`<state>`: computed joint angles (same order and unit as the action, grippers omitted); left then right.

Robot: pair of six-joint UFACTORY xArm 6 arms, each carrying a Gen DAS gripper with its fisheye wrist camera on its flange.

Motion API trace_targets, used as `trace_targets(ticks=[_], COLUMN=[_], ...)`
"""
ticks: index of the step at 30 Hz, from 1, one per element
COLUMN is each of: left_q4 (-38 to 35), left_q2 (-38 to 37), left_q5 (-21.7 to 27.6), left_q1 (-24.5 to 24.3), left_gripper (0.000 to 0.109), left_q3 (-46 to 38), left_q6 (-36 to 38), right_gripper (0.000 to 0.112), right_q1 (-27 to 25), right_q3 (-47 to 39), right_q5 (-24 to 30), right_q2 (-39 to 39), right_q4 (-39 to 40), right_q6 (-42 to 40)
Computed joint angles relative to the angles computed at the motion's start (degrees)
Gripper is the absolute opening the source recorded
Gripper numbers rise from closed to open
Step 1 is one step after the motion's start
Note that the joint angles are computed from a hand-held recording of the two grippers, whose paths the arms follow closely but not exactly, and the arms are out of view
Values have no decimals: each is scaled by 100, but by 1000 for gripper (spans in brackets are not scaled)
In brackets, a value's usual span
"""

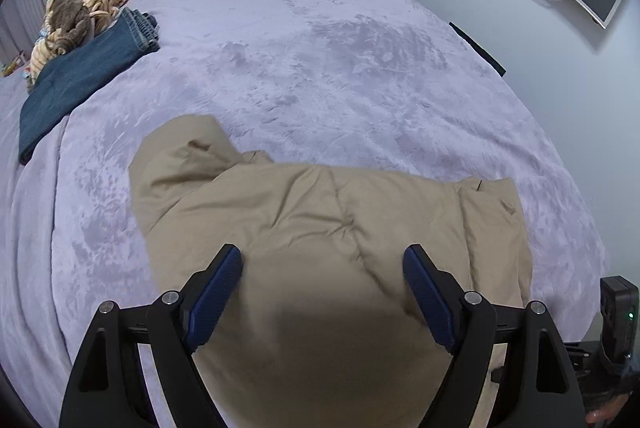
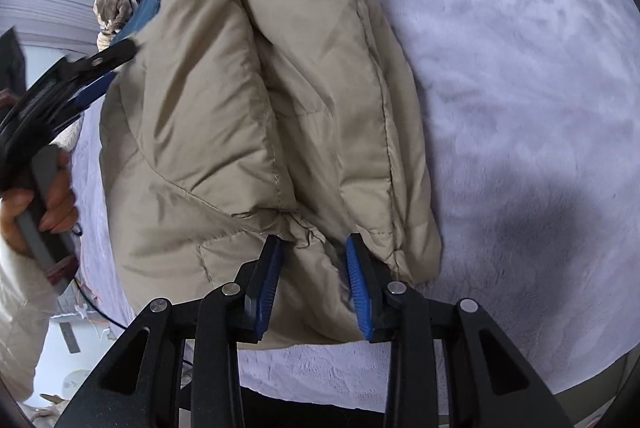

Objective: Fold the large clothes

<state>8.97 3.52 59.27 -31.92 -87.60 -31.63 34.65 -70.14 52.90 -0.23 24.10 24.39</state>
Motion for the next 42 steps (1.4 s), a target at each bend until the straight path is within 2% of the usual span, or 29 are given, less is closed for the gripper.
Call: trace_targets(ticks=[7,10,14,17,19,23,25,30,33,35,38,42], left_q4=[-91,-191,-237,-428,-424,-510,-517,-615,-627,-616,-676,-766], left_q2=[-1222,-1636,-2073,-2269,-2380,-2588,-2675,-2882,-2998,-3066,-3170,-3215], left_q5=[493,523,473,525,577,641,649,618,614,635,610,534], left_q1=[-152,-194,-253,-244,-273,-270,-263,-236,-232,-209,-130,13], left_gripper=[84,103,102,102,102,102,102,102,102,102,102,102], left_q3=[1139,1578,2026,2239,2336,2486,2545,2735,2822,2857,2924,2981], left_q6=[-861,-1200,-1440,-1421,-1447,-1346,-1323,-1225,-1119,-1088,-1060,-1052], right_gripper=[35,36,39,49,61,70,79,80,86,86,86,86], right_q1=[52,71,50,92,165,338,423,715,821,860,868,863], right_q3=[25,-69,-410,-329,-270,-482,-557,-780,-699,-642,-465,-650], right_q5=[259,325,431,311,179,201,162,57,-41,-118,-135,29], right_q2=[63,84,210,25,-85,-59,-70,-4,-123,-202,-410,-319], right_q4=[106,20,-67,-223,-283,-660,-793,-1242,-1451,-1596,-1713,-1791], right_q6=[-83,30,247,458,627,903,1081,1603,1909,2089,2255,2298])
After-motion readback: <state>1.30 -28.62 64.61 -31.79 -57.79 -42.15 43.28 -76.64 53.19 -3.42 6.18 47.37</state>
